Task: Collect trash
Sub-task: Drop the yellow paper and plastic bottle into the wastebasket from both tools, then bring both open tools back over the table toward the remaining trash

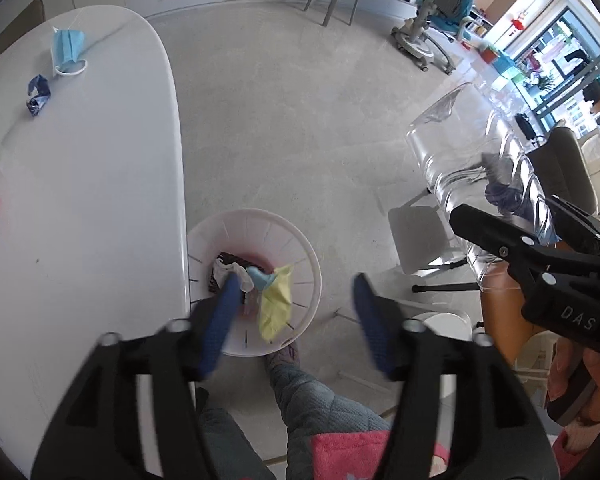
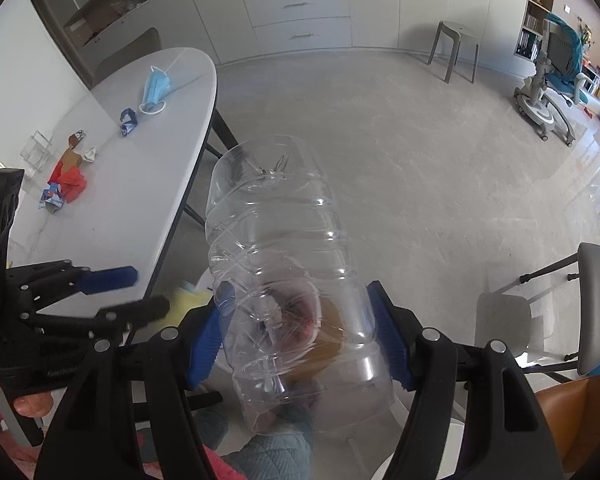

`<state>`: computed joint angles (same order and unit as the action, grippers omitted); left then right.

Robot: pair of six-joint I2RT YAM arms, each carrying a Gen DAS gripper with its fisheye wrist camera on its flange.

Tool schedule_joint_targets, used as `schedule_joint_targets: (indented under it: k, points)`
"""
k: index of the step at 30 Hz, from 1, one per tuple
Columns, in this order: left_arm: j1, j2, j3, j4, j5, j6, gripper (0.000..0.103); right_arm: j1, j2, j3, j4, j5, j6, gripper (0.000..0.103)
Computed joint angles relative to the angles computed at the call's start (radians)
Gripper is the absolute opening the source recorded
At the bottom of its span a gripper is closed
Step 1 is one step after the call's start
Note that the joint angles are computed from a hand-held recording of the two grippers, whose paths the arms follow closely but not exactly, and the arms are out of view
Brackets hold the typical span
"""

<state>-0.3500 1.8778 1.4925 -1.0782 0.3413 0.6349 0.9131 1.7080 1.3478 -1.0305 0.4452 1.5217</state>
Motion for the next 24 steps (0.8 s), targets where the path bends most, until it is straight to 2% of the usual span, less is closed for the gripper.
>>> schedule_joint_targets:
  k: [2, 6, 12, 17, 24]
  points:
    - [0.004, -0.028, -0.016, 0.019, -0.003, 0.000, 0.074, 0.002, -0.012, -0.023, 0.020, -0.001, -0.001, 0.068]
    - [0.021, -0.059, -0.011, 0.024, -0.015, 0.020, 0.081, 0.002, -0.005, -0.030, 0.057, -0.005, -0.010, 0.068]
    - [0.079, -0.099, 0.003, 0.016, -0.007, 0.031, 0.086, -0.006, 0.044, -0.005, 0.122, -0.013, -0.052, 0.068]
    - [0.148, -0.061, 0.089, -0.018, -0.005, 0.055, 0.087, -0.012, 0.111, 0.031, 0.187, -0.041, -0.088, 0.068]
    - [0.234, -0.023, 0.163, -0.063, 0.007, 0.071, 0.087, -0.007, 0.181, 0.156, 0.138, -0.033, -0.121, 0.068]
